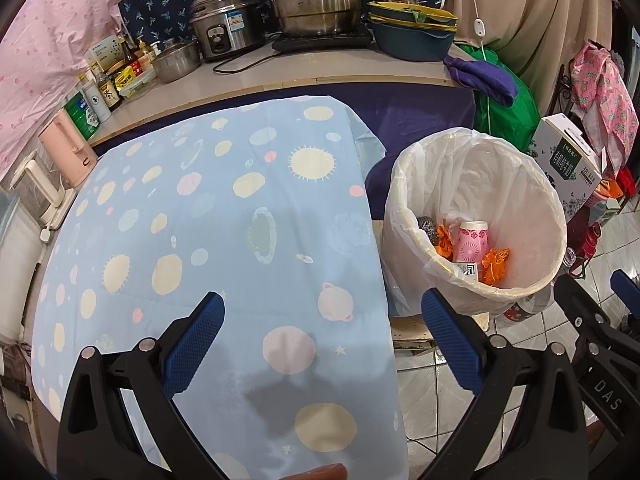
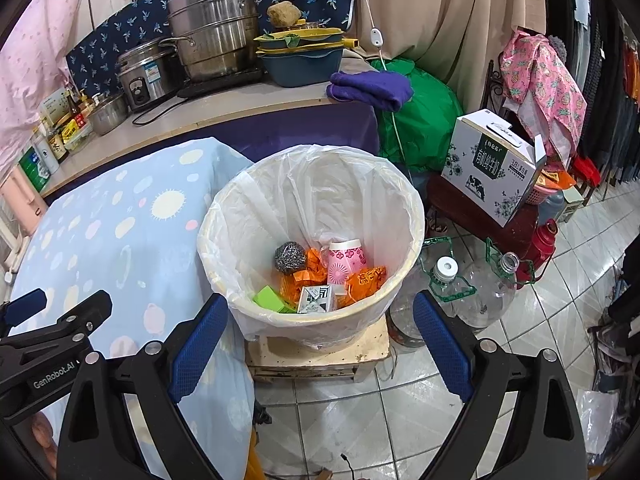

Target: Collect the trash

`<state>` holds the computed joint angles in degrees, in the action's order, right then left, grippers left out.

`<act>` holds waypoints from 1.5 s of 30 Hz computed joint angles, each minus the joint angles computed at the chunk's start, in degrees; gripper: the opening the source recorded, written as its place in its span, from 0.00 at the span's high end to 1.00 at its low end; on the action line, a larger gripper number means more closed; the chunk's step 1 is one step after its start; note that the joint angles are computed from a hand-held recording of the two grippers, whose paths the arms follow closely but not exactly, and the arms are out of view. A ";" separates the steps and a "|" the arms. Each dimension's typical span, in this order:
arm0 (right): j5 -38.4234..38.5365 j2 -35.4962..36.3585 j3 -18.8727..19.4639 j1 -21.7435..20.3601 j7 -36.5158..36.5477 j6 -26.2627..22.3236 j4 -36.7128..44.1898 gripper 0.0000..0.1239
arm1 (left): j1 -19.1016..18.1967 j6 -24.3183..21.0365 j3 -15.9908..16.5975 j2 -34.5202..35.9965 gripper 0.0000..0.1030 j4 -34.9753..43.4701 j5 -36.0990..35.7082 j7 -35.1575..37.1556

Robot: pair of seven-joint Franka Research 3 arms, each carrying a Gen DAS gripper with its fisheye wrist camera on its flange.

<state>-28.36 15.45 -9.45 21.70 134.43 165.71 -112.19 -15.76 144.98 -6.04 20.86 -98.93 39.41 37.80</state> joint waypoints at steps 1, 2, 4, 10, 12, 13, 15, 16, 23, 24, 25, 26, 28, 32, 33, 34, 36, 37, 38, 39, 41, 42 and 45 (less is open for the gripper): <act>0.16 0.09 0.14 -0.06 -0.25 -0.03 0.07 0.28 | -0.01 0.00 0.00 0.03 0.08 -0.04 0.01 0.03; 0.42 0.15 0.29 -0.15 -0.59 -0.07 0.12 0.28 | -0.05 -0.13 0.03 0.09 0.08 0.00 0.07 0.01; 0.67 0.22 0.38 -0.09 -0.98 -0.11 0.10 0.28 | -0.10 -0.22 0.10 0.20 0.08 0.05 0.17 -0.08; 1.81 0.79 0.59 0.08 -2.29 -0.33 0.58 0.28 | 0.04 -0.33 0.22 0.36 0.08 0.02 0.14 -0.35; 2.37 0.91 0.71 0.06 -2.89 -0.40 0.79 0.28 | 0.08 -0.28 0.20 0.33 0.08 -0.08 0.13 -0.33; 2.37 0.95 0.60 0.20 -2.95 -0.45 0.83 0.28 | 0.08 -0.28 0.19 0.33 0.08 -0.08 0.13 -0.33; 2.75 1.18 0.62 0.23 -3.24 -0.50 1.06 0.28 | 0.13 -0.23 0.19 0.33 0.08 -0.17 0.13 -0.23; 2.87 1.20 0.57 0.29 -3.33 -0.48 1.06 0.28 | 0.12 -0.26 0.17 0.35 0.08 -0.09 0.06 -0.27; 2.73 1.17 0.18 0.76 -3.18 -0.61 1.09 0.28 | 0.30 -0.01 0.17 0.19 0.08 -0.63 -0.12 -0.19; 2.74 1.17 0.18 0.77 -3.19 -0.61 1.09 0.28 | 0.28 -0.06 0.21 0.12 0.08 -0.77 -0.05 -0.29; 2.68 1.18 0.14 0.80 -3.17 -0.57 1.10 0.28 | 0.27 -0.12 0.23 0.12 0.08 -0.76 -0.01 -0.37; 2.70 1.17 0.13 0.81 -3.16 -0.59 1.09 0.28 | 0.29 -0.10 0.24 0.03 0.08 -0.97 0.02 -0.49; 2.67 1.34 0.14 0.87 -3.16 -0.55 1.22 0.28 | 0.30 -0.23 0.27 -0.03 0.08 -1.12 0.03 -0.81; 2.95 1.64 0.24 0.94 -3.49 -0.64 1.45 0.28 | 0.32 -0.51 0.21 -0.21 0.08 -1.37 0.10 -1.05; 3.18 1.70 0.34 0.89 -3.71 -0.66 1.47 0.28 | 0.35 -0.64 0.15 -0.17 0.08 -1.29 0.02 -1.01; 3.34 1.78 0.38 0.88 -3.87 -0.65 1.53 0.28 | 0.40 -0.76 0.09 -0.09 0.08 -1.17 -0.12 -0.89; 3.35 1.81 0.28 1.10 -3.96 -0.73 1.57 0.28 | 0.41 -0.98 0.08 -0.08 0.08 -1.21 -0.15 -0.86; 3.38 1.84 0.26 1.15 -4.02 -0.75 1.61 0.28 | 0.43 -1.14 0.03 -0.02 0.08 -1.09 -0.26 -0.75; 3.41 1.82 0.24 1.17 -4.05 -0.67 1.53 0.28 | 0.46 -1.28 -0.01 0.05 0.08 -0.96 -0.38 -0.62; 3.46 1.79 0.22 1.20 -4.08 -0.67 1.50 0.28 | 0.49 -1.27 -0.02 0.01 0.08 -1.02 -0.45 -0.55; 3.47 1.78 0.16 1.28 -4.12 -0.67 1.48 0.28 | 0.49 -1.19 0.01 -0.08 0.08 -1.19 -0.37 -0.57; 3.48 1.78 0.14 1.29 -4.13 -0.66 1.48 0.28 | 0.52 -1.16 -0.01 -0.08 0.08 -1.20 -0.42 -0.52; 3.55 1.78 0.13 1.32 -4.13 -0.65 1.48 0.28 | 0.51 -1.18 -0.02 -0.05 0.08 -1.16 -0.45 -0.49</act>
<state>-24.81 17.23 -9.32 23.03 130.30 165.05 -110.71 -15.25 143.80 -6.06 20.81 -100.09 38.96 37.31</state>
